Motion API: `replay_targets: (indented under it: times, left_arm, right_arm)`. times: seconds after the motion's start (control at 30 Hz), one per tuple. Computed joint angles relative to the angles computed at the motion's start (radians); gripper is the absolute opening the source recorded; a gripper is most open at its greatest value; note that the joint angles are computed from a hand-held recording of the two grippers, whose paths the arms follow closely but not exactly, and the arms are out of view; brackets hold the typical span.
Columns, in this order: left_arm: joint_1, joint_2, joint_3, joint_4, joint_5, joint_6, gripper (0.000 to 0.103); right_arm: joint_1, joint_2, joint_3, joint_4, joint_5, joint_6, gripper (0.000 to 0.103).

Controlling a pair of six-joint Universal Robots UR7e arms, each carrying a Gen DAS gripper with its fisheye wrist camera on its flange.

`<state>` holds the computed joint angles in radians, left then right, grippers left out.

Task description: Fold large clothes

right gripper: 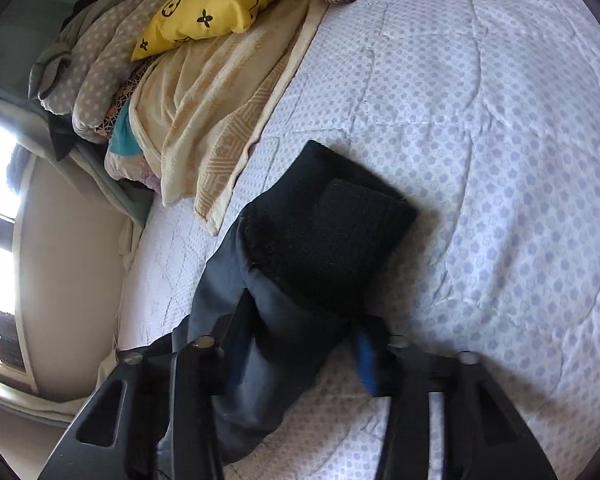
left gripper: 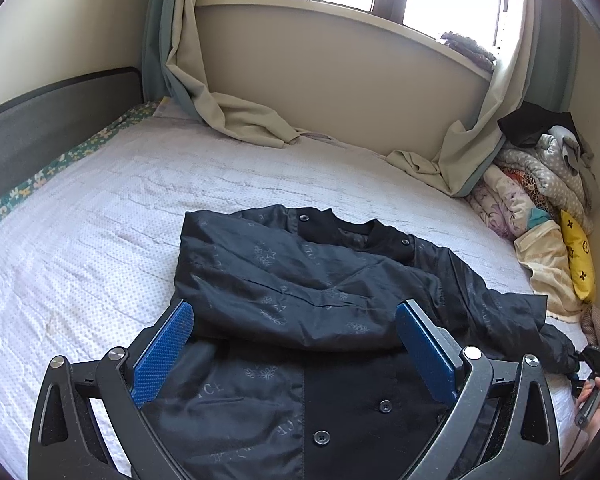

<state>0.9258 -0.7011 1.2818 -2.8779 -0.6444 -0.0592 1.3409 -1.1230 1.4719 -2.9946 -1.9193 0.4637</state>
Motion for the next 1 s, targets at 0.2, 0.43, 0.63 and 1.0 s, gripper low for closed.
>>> replay_targets:
  times: [0.2, 0.43, 0.63, 1.0]
  left_arm:
    - [0.002, 0.001, -0.004, -0.008, 0.005, 0.003, 0.102]
    - [-0.001, -0.005, 0.009, -0.023, 0.012, 0.015, 0.102]
    - [-0.004, -0.01, 0.018, -0.022, 0.014, 0.023, 0.102]
    - [-0.003, -0.032, 0.032, -0.013, 0.019, 0.008, 0.102]
  right_arm:
    - [0.049, -0.004, -0.014, -0.032, -0.066, -0.093, 0.021]
    - [0.236, 0.1, -0.124, -0.232, -0.297, -0.527, 0.02]
    - [0.385, 0.228, -0.208, -0.382, -0.292, -0.903, 0.02]
    - [0.513, 0.464, -0.314, -0.21, -0.259, -1.174, 0.018]
